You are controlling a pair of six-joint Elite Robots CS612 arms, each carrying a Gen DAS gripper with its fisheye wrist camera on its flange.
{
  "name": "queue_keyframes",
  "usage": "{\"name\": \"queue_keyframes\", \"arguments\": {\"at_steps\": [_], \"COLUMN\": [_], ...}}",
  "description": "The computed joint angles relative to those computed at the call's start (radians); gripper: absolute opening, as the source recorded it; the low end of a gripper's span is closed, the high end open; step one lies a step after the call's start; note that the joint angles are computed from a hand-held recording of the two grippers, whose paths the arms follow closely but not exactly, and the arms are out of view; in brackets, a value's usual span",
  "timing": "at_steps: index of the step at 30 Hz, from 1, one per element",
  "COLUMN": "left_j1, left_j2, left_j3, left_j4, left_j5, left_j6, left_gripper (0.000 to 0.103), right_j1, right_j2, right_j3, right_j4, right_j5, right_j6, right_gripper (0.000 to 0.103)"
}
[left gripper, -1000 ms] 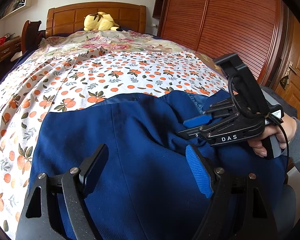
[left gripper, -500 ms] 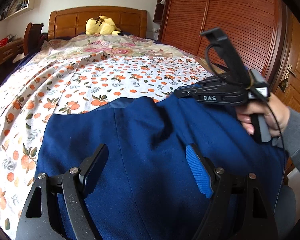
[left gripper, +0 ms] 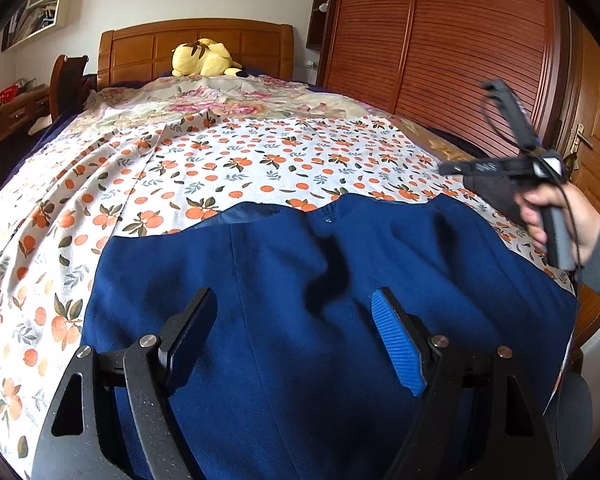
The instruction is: Fold large clothes
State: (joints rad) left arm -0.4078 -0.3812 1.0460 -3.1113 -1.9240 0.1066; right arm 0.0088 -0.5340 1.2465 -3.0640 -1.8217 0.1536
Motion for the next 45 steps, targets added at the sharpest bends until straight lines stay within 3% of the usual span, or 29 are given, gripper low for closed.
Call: {"name": "queue_keyframes", "arguments": {"at_steps": [6, 10, 14, 17, 24, 30, 41, 45], "left_j1": [-0.007, -0.011, -0.019, -0.024, -0.033, -0.031, -0.034, -0.049], "left_j2": [-0.019, -0.037, -0.060, -0.079, -0.112, -0.137, -0.158, -0.157], "left_j3": [0.034, 0.067, 0.113, 0.155, 0.226, 0.282, 0.334, 0.344], "left_j4": [-0.041, -0.069, -0.097, -0.117, -0.154, -0.179, -0.172, -0.172], "left_j5": [0.002, -0.004, 0.004, 0.005, 0.009, 0.000, 0.013, 0.059], "left_j6": [0.013, 0.010, 0.021, 0.033, 0.073, 0.077, 0.048, 0.058], "left_gripper": [0.080, 0.080, 0.080, 0.080, 0.080, 0.080, 0.080, 0.080], "right_j1": [0.006, -0.002, -0.003, 0.000, 0.023, 0.046, 0.047, 0.030], "right_j2": [-0.047, -0.053, -0.065, -0.078, -0.127, -0.157, -0.192, -0.194], "right_j3": [0.106, 0.122, 0.131, 0.165, 0.280, 0.372, 0.473, 0.487], "right_j4": [-0.026, -0.027, -0.004, -0.041, -0.140, -0.208, -0.214, -0.224], "right_j5": [0.002, 0.003, -0.009, 0.007, 0.039, 0.045, 0.030, 0.089], "right_j6": [-0.026, -0.027, 0.001, 0.022, -0.032, -0.025, 0.033, 0.056], "right_gripper": [0.034, 0.042, 0.042, 0.042, 0.043, 0.066, 0.073, 0.075]}}
